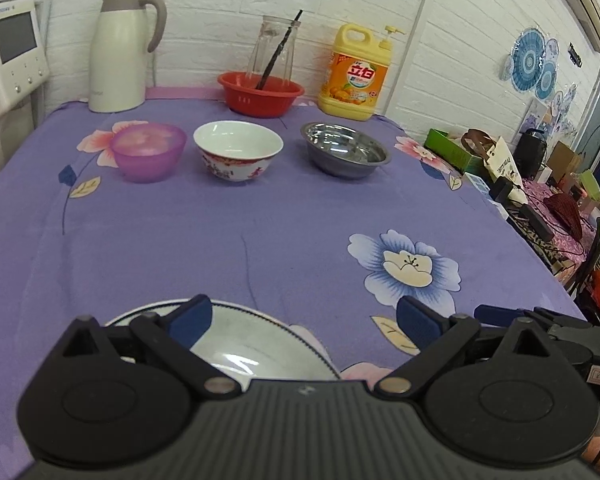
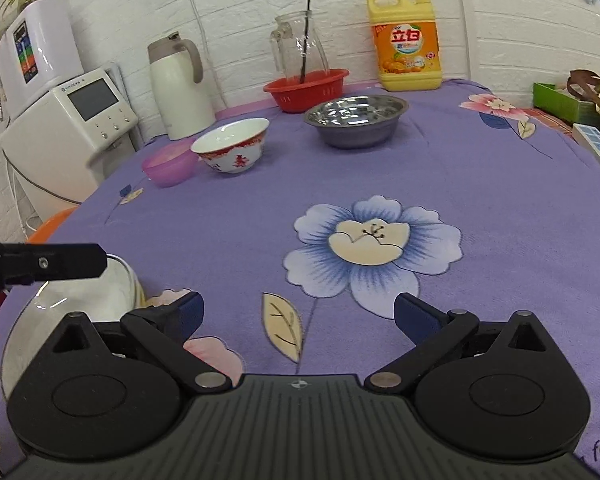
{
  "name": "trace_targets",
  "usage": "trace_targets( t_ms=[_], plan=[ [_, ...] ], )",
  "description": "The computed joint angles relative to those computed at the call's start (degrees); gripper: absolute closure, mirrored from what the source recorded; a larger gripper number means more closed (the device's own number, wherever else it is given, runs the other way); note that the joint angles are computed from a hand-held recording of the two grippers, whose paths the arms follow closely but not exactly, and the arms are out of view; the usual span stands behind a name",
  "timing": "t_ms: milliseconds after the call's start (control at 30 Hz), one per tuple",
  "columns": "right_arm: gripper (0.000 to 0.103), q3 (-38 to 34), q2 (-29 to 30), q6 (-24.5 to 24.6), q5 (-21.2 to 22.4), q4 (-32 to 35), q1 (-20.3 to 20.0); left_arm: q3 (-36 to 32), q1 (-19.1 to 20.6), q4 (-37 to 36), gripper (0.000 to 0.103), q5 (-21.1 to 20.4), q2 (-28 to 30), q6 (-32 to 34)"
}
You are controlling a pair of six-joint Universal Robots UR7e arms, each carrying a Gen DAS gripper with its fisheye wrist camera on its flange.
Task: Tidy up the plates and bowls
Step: 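Lower the blue-rimmed plate onto the floral plate and open both tools, then move both tools to the stainless steel bowl rim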
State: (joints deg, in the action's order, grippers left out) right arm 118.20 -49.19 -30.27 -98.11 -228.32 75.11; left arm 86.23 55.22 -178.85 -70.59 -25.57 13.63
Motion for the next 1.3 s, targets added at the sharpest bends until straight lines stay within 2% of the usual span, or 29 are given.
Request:
trace_targets(
  t_ms=[167, 267, 367, 500, 633, 767, 933, 1067, 1167, 1300],
  plan=[
    [0.000, -1.7, -3.2, 0.8, -0.9, 5.6, -1.9, -9.1, -0.7, 6.2, 0.006, -1.7, 4.5, -0.9],
    [0.000, -4.7, -4.4, 0.4, -1.2, 8.6, -2.2, -17.1, -0.9, 10.8, 0.006, -3.3, 8.2, -2.3],
    [0.000, -8.7, -4.8, -0.7, -2.1, 11.1, -1.8, -23.0, -1.1, 12.4, 0.006, -3.8, 11.3, -2.1],
    [0.000, -15.7, -3.9, -2.0, -1.7, 15.1, -1.3, -32.3, -0.5, 16.4, 0.006, -3.1, 16.0, -3.5],
    [0.000, -24.1, -1.4, -2.2, -3.7, 20.5, -0.7, -38.5, 1.0, 21.5, 0.006, -4.5, 18.6, -6.0],
    [0.000, -31.8, 1.5, -2.6, -4.0, 25.5, -0.4, -43.2, 2.1, 26.4, 0.006, -3.7, 20.8, -7.3],
    [0.000, -44.7, 7.7, -3.1, -7.0, 31.4, 0.3, -44.4, 2.8, 29.5, 0.006, -1.9, 21.1, -5.8],
    [0.000, -54.9, 13.0, -6.1, -13.7, 38.2, 0.8, -43.8, 3.3, 29.4, 0.006, -1.7, 20.5, -5.1],
    [0.000, -59.2, 15.1, -7.8, -16.9, 42.5, 1.0, -44.3, 3.6, 29.7, 0.006, -2.4, 20.7, -4.6],
    [0.000, -62.2, 17.0, -10.2, -20.4, 44.5, 1.6, -43.7, 3.8, 30.1, 0.006, -3.4, 20.3, -4.4]
  ],
)
